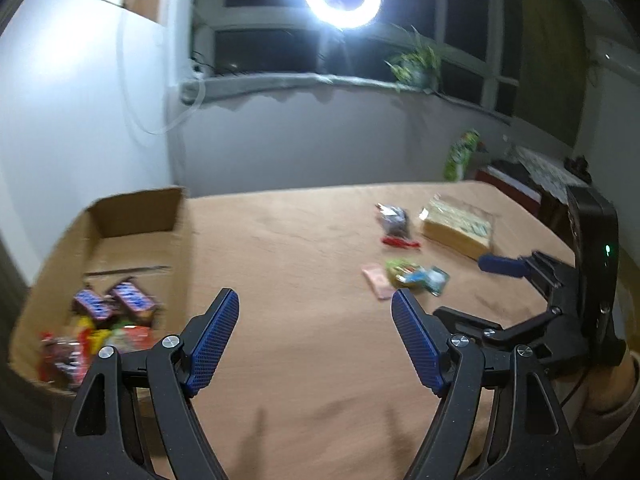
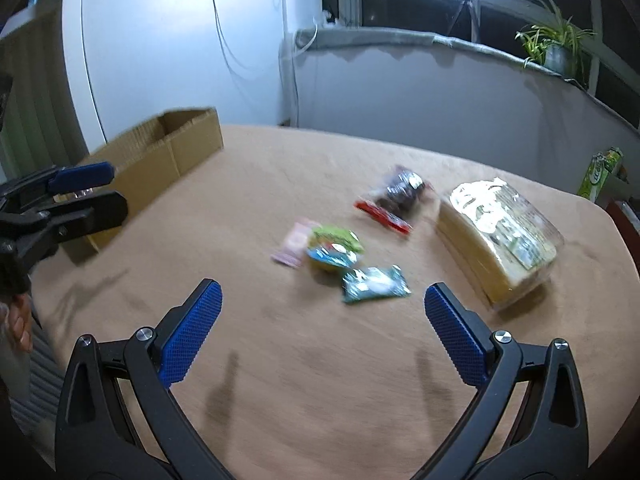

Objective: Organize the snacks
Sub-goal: 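Move both grippers back to the remaining snacks, then grasp the green mint candy with the right gripper while the left gripper grasps the pink candy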

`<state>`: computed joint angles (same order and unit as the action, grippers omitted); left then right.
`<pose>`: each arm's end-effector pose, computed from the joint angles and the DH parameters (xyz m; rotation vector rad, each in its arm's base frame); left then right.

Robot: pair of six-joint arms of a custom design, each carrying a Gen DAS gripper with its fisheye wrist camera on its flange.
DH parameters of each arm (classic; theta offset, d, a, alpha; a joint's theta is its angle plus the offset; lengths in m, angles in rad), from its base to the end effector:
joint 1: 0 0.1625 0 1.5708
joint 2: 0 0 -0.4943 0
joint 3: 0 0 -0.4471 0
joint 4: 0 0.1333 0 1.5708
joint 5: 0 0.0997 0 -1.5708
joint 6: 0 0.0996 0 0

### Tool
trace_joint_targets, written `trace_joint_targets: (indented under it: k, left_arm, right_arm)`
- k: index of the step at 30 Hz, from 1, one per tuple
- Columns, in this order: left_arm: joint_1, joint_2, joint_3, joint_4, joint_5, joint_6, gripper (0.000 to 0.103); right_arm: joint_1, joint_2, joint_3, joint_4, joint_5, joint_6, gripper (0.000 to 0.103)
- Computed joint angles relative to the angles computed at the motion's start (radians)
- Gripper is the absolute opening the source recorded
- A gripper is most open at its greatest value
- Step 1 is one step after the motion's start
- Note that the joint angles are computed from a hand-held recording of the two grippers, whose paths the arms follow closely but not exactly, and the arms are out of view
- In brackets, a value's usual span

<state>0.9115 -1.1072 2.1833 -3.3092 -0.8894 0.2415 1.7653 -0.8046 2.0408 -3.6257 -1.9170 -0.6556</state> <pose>-0.1878 -0.5623 0.2114 0.7919 2.3188 -0.9969 0.2186 -0.5951 0.1052 0.8474 -2.3264 0.9441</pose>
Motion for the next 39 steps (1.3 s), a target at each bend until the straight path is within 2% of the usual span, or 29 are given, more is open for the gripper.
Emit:
trace_joint_targets:
  k: [4, 9, 14, 16, 17, 19, 25, 28, 30, 33, 34, 36, 39]
  left_arm:
    - [0.012, 0.059, -0.045, 0.062, -0.009, -0.002, 0.079]
    - [0.032, 0.114, -0.109, 0.172, 0.004, -0.041, 0.079]
    - [0.045, 0.154, -0.177, 0.307, 0.01, -0.096, 0.079]
    - [0.043, 0.166, -0.189, 0.318, 0.01, -0.097, 0.079]
    - [0.043, 0.174, -0.195, 0.32, 0.012, -0.091, 0.079]
    - [0.042, 0.194, -0.215, 0.335, 0.039, -0.098, 0.079]
    - [0.049, 0.202, -0.242, 0.373, 0.007, -0.112, 0.079]
    - [0.049, 0.212, -0.255, 0.391, -0.002, -0.102, 0.078]
    - [0.05, 0.215, -0.262, 0.397, -0.009, -0.09, 0.074]
    - [0.051, 0.218, -0.265, 0.39, -0.013, -0.076, 0.06]
    - [0.052, 0.217, -0.265, 0.385, -0.017, -0.076, 0.053]
    - [0.056, 0.215, -0.265, 0.378, -0.022, -0.078, 0.044]
    - [0.062, 0.211, -0.268, 0.377, -0.029, -0.073, 0.027]
  right_arm:
    - [-0.028, -0.022, -0.014, 0.058, 0.001, -0.015, 0.103]
    - [-0.058, -0.045, -0.066, 0.226, 0.01, 0.016, 0.103]
    - [-0.062, -0.041, -0.116, 0.353, 0.01, -0.03, 0.103]
    - [-0.062, -0.036, -0.135, 0.39, 0.005, -0.036, 0.094]
    - [-0.063, -0.035, -0.142, 0.415, 0.007, -0.038, 0.087]
    - [-0.064, -0.033, -0.149, 0.418, 0.004, -0.05, 0.083]
    - [-0.067, -0.038, -0.156, 0.427, 0.006, -0.067, 0.068]
    - [-0.07, -0.044, -0.148, 0.42, 0.011, -0.073, 0.054]
    - [-0.072, -0.049, -0.141, 0.413, 0.013, -0.076, 0.044]
    - [-0.077, -0.059, -0.131, 0.409, 0.022, -0.078, 0.042]
    - [-0.078, -0.061, -0.127, 0.407, 0.024, -0.078, 0.041]
    - [-0.079, -0.065, -0.123, 0.406, 0.031, -0.078, 0.036]
    - [-0.08, -0.069, -0.114, 0.395, 0.032, -0.084, 0.034]
